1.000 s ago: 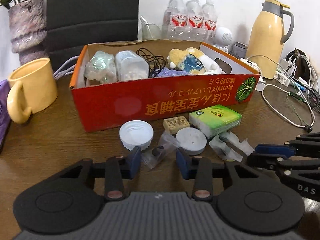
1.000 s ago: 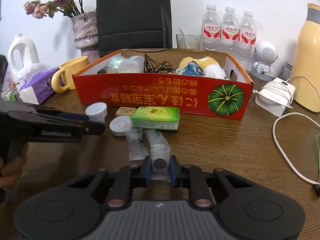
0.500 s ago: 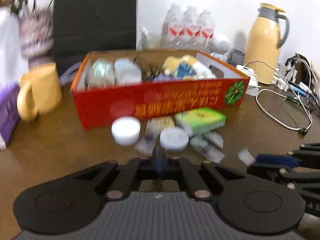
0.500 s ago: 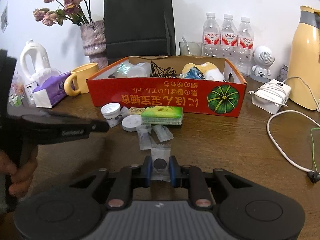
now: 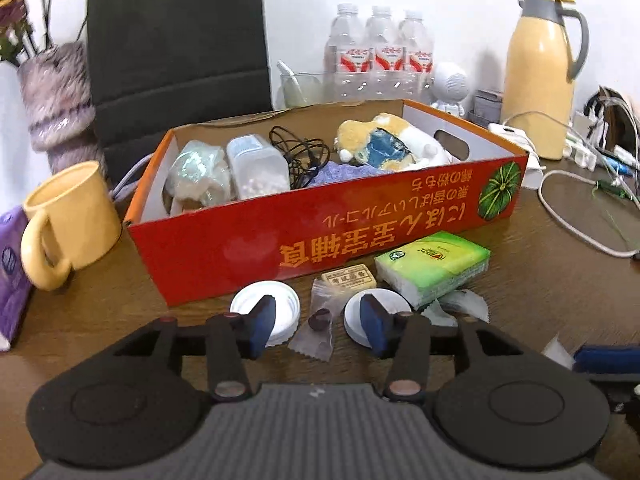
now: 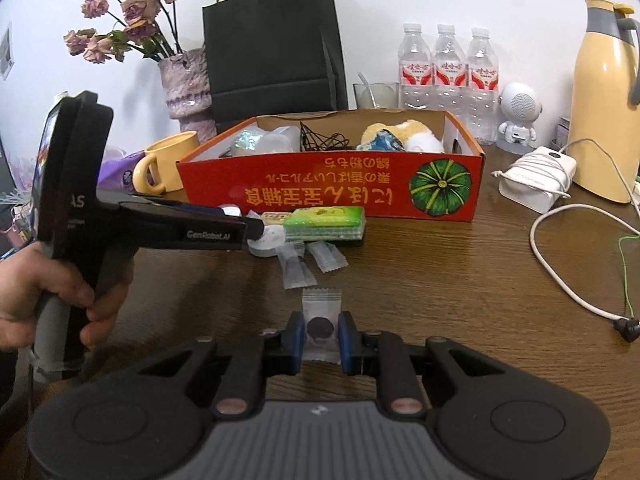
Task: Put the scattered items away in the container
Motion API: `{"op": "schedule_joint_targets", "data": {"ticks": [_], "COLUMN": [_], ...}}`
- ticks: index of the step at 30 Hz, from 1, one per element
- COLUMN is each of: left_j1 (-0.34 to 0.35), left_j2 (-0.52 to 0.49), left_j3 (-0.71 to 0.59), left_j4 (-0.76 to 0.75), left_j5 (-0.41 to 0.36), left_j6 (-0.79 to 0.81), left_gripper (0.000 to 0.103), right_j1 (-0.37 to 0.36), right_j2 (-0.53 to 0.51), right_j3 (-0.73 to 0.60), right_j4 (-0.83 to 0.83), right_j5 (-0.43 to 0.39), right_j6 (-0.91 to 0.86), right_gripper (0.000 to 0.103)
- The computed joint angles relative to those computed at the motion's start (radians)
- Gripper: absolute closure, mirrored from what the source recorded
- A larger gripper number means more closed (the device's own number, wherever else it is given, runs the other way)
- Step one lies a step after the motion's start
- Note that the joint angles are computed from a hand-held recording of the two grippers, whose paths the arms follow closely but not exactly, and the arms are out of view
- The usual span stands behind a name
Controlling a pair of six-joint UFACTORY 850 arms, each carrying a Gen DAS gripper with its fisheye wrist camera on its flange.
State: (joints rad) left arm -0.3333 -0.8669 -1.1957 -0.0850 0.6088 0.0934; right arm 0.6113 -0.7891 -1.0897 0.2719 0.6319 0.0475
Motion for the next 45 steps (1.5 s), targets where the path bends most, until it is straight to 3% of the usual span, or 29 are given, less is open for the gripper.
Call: {"op": "schedule_joint_targets", "data": {"ticks": [8,10,12,15,18,21,22,25,29,32,35,39,45], "left_j1": [0.007,0.022,0.035,0.038,0.021,0.017,0.016,0.024,0.032,0.045,0.043,0.023,-0.083], "left_j2": [0.010,0.008,0.007,0.001,0.003,0.012,0.011,0.002,-0.018,-0.017,-0.011,0.048,0.197], "left_j3": [0.017,0.008,0.001,0.002,0.017,0.051,0.055,0.033,-0.007,-0.014,-0.008,0.081,0.354], "left_j4": [-0.016,-0.023,-0.019,-0.004,-0.077,-0.101,-0.117,-0.121,-0.149,-0.081,-0.091,-0.179,-0.311], "left_j5": [0.022,-0.003,-0.025,-0.005,0.054,0.140,0.153,0.094,0.014,-0.012,-0.012,0.057,0.340], "left_j6": [0.027,0.030,0.002,-0.016,0.073,0.101,0.116,0.104,0.094,-0.007,-0.009,0.012,-0.009], "left_gripper": [0.061,0.070,0.070,0.055,0.052,0.032,0.032,0.032,0.040,0.062,0.062,0.062,0.062], "right_j1": [-0.008,-0.010,-0.013,-0.018,-0.016,-0.013,-0.014,-0.017,-0.014,-0.013,-0.012,-0.008,0.012], "right_j2": [-0.007,-0.005,-0.008,-0.015,-0.018,-0.019,-0.020,-0.027,-0.026,-0.026,-0.025,-0.012,0.039], "right_j3": [-0.006,-0.001,-0.004,-0.013,-0.020,-0.022,-0.023,-0.034,-0.036,-0.037,-0.038,-0.023,0.041], "right_j4": [-0.029,-0.031,-0.031,-0.042,-0.044,-0.043,-0.045,-0.050,-0.051,-0.045,-0.037,-0.029,0.013], "right_j5": [0.000,0.001,-0.002,-0.005,-0.009,-0.010,-0.010,-0.020,-0.015,-0.016,-0.022,-0.007,0.064], "right_j6": [0.028,0.027,0.033,0.053,0.046,0.035,0.039,0.049,0.045,0.039,0.039,0.026,-0.011], "right_gripper": [0.086,0.086,0.086,0.086,0.086,0.086,0.086,0.086,0.086,0.086,0.086,0.086,0.086]}}
